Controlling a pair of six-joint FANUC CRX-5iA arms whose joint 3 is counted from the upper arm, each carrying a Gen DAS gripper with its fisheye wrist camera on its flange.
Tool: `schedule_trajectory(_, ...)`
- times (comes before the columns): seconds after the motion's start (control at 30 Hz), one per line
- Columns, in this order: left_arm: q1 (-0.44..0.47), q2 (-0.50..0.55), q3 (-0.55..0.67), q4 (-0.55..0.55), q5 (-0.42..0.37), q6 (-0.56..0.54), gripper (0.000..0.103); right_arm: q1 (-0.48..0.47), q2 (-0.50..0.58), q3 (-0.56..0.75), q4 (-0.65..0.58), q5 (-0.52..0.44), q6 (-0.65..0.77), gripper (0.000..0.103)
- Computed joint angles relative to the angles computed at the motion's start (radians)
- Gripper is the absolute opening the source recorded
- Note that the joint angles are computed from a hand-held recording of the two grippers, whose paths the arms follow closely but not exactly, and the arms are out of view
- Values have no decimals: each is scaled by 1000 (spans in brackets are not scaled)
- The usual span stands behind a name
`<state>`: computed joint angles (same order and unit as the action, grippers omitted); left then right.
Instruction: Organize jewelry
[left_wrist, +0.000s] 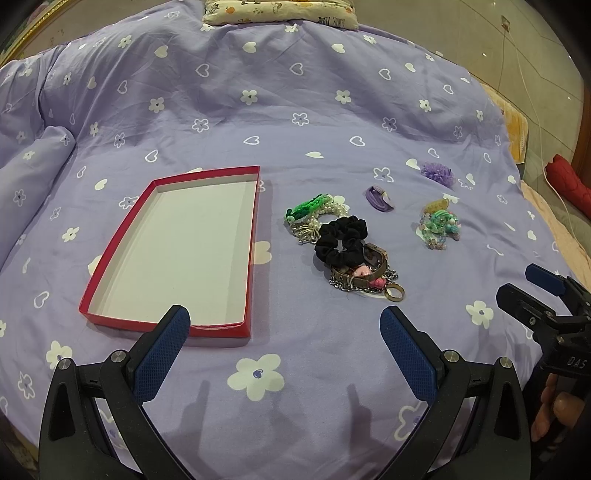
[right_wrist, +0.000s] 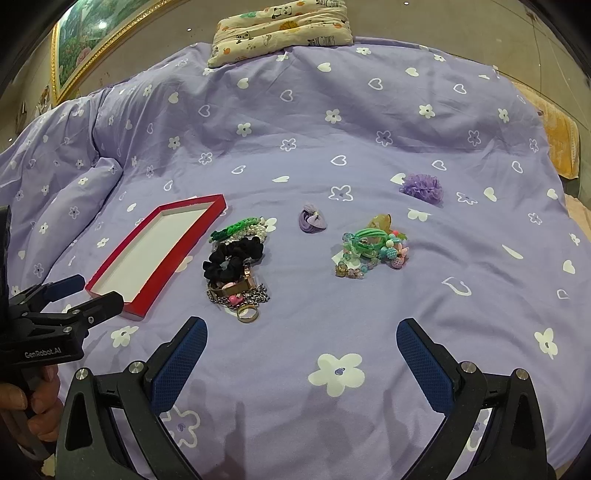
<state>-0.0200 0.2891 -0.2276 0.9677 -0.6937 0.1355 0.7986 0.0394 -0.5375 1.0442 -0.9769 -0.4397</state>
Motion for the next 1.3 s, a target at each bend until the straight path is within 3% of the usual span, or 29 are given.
schedule_trajectory(0.63, 2, 33, 49, -43, -33, 41, 103, -24, -4, -9, 19, 42, -7, 103)
schedule_trajectory(0.97, -6, 160, 264, -179, -187, 223, 103, -74, -18, -32, 39, 99, -27, 101)
schedule_trajectory(1.1, -23, 222, 368, -220, -252, 290, 96, -123, -22, -31, 35, 128, -13, 89)
schedule_trajectory(1.17, -33, 255, 418, -235, -281, 311, 85, -149, -25, -32, 30, 146, -9, 79)
schedule_trajectory(1.3, -48, 321, 517, -263, -339, 364, 77, -208, -18, -25, 19, 186, 15, 69)
